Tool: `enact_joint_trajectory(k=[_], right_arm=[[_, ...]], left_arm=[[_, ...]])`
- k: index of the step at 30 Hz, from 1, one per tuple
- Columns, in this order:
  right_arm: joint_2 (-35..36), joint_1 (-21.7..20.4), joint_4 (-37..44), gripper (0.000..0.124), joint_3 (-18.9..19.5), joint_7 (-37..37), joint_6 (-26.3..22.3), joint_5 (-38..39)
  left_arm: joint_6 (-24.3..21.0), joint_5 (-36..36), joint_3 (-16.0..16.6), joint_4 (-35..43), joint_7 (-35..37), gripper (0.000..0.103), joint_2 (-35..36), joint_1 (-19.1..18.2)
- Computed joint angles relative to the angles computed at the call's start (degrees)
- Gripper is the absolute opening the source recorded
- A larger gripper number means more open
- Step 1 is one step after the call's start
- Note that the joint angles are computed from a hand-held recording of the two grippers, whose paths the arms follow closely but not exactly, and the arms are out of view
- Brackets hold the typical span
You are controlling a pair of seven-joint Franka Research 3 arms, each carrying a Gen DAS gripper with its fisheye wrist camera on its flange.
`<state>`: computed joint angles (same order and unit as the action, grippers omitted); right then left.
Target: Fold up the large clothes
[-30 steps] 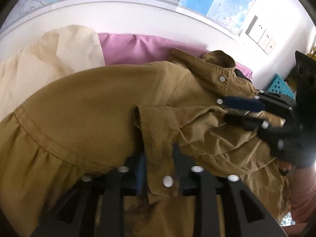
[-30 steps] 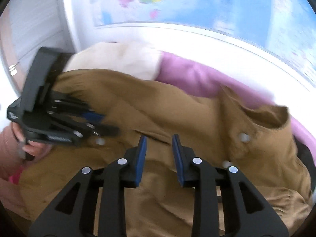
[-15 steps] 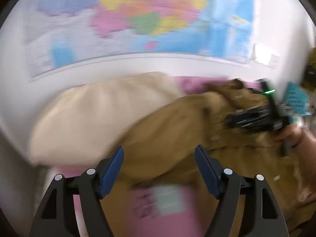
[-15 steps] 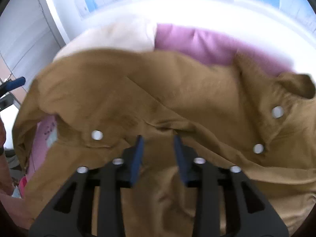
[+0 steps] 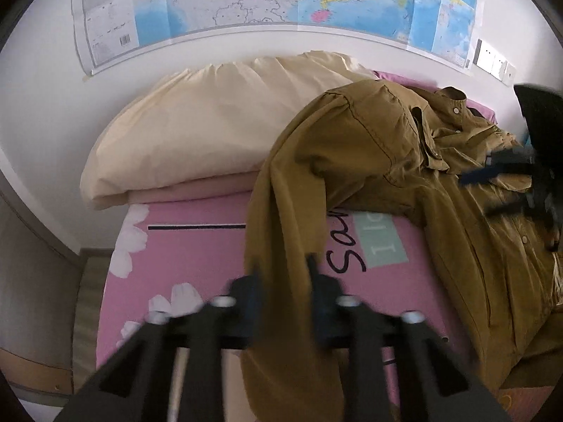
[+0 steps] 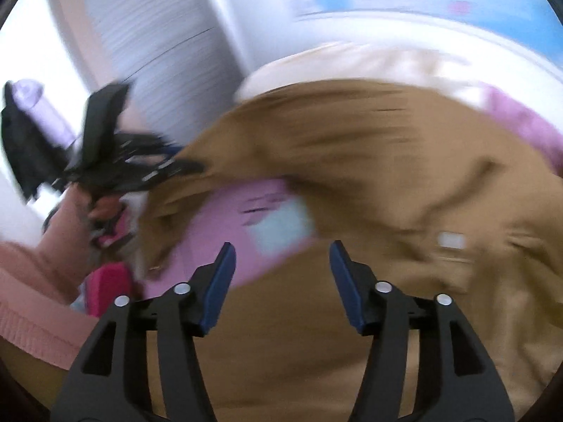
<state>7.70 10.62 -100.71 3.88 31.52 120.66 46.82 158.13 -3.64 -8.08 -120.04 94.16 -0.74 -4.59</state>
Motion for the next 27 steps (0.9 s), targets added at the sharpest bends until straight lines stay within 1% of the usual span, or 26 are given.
enact_joint_trajectory(k=[1,2,3,5,7,8,9,11,12,16,17,18,19,22,24,25,27], right_arm=[[-0.1,0.6,-0.3,0.059,0.7,-0.9,-0.9,0.5],[0.0,1.1,-0.4,0.059,1.2,-1.6,-1.1,0.8],[-0.3,1.7,-1.0,0.059,1.6,-2.2,-0.4,1.5],[0.3,2.7,-0.6,0.059,2.1,-2.3,-0.2,2.2],[0.5,2.7,-0.3,0.059,1.9,-1.7,0.1,3.0],[0.5,2.6,-0.3,0.058,1.8,-1.5,0.6,3.6],[0.4,2.5,-0.3,0.058,1.6,-1.4,1.2,4.0],[-0.5,1.7,-1.1,0.058,0.8,-0.8,3.5,5.2],[-0.6,1.0,-0.9,0.058,0.2,0.6,4.1,5.9],[-0.1,-1.8,0.3,0.060,-1.3,5.2,4.7,9.9],[0.1,-2.6,0.7,0.060,-1.6,5.8,4.6,11.5],[0.1,-3.2,1.0,0.060,-1.7,6.2,5.5,12.4],[0.8,-3.8,2.0,0.060,-1.9,6.5,5.4,13.0],[1.6,-6.5,3.8,0.060,-2.4,7.1,3.4,17.6],[1.1,-8.3,3.8,0.060,-3.0,6.9,2.6,19.4],[0.3,-9.3,3.1,0.061,-3.4,6.4,2.1,20.4],[-1.7,-10.3,0.9,0.062,-4.2,5.7,3.0,21.3]], left_arm=[[-0.1,-0.1,0.1,0.0,-0.2,0.008,-0.2,0.1],[0.1,-1.2,0.1,0.0,0.2,0.007,-0.5,0.1],[0.4,-5.0,0.4,-0.1,2.8,0.006,-1.1,0.0],[0.7,-9.7,1.1,-0.3,6.3,0.006,-2.6,-0.2],[-0.1,-14.3,2.1,0.1,10.1,0.006,-4.1,-0.7],[-1.5,-18.3,2.9,1.1,13.5,0.006,-4.7,-1.3],[-3.0,-19.8,3.3,2.3,14.8,0.006,-5.0,-1.5],[-5.4,-21.4,3.4,4.7,17.5,0.006,-5.5,-2.0],[-5.7,-21.6,3.2,5.7,18.3,0.006,-5.4,-2.2],[-10.3,-24.8,2.5,10.6,24.1,0.006,-5.1,-3.9],[-12.2,-26.5,2.4,12.3,26.0,0.006,-4.9,-4.4],[-13.2,-27.1,2.0,13.3,26.9,0.007,-4.7,-4.7],[-14.0,-27.2,1.5,14.5,27.4,0.007,-4.4,-4.9],[-17.2,-28.2,-0.1,19.4,29.4,0.007,-2.3,-6.1],[-20.2,-28.8,-1.7,24.4,30.0,0.007,0.5,-6.8],[-22.3,-28.8,-2.7,28.0,29.9,0.007,2.9,-7.3],[-25.2,-28.1,-4.9,34.1,29.3,0.008,7.4,-7.9]])
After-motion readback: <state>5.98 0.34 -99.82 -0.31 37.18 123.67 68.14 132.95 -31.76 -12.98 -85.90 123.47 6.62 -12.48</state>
